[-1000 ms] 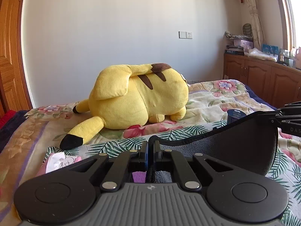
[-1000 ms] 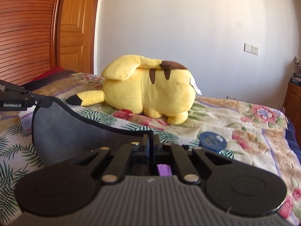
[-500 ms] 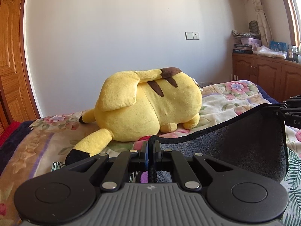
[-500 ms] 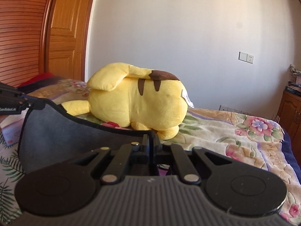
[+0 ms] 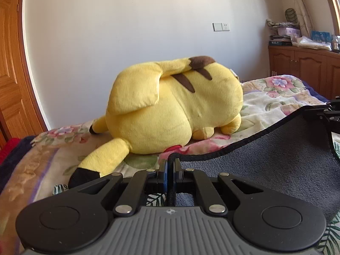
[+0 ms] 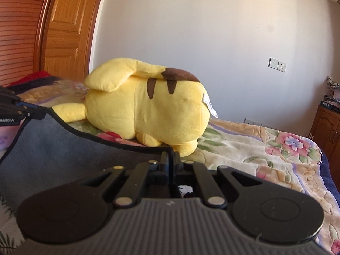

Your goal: Fold towel

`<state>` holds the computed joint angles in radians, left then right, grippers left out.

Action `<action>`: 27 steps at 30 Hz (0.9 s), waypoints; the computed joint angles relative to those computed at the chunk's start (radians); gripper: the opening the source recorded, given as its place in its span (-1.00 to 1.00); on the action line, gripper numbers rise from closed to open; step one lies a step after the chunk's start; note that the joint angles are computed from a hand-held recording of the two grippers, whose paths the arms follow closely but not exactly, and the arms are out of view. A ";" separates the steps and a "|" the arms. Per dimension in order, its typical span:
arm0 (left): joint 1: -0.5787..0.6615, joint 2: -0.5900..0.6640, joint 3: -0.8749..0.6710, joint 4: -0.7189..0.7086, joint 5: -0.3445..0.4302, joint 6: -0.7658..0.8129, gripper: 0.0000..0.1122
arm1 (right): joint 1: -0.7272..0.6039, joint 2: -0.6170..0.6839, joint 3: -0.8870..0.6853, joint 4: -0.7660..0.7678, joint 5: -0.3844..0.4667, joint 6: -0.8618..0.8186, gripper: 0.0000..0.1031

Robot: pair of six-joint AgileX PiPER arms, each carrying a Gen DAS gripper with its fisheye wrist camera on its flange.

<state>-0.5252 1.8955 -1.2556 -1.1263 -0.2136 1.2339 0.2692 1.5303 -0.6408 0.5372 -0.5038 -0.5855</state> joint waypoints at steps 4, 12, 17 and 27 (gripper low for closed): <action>0.008 0.059 -0.048 -0.074 0.008 0.071 -1.00 | -0.004 0.055 -0.015 -0.014 -0.009 0.002 -0.92; 0.005 0.106 -0.100 -0.368 0.016 0.360 -1.00 | -0.008 0.104 -0.033 0.005 0.012 0.007 -0.92; -0.002 0.095 -0.081 -0.353 0.004 0.325 -0.87 | 0.009 0.105 -0.029 0.048 0.008 -0.030 -0.90; -0.027 -0.001 -0.010 -0.443 0.001 0.400 -0.44 | 0.029 -0.003 0.000 0.163 0.052 -0.117 0.03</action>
<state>-0.5523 1.8945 -1.2653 -1.5697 -0.2123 1.6339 0.2981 1.5269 -0.6404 0.7004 -0.4521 -0.7026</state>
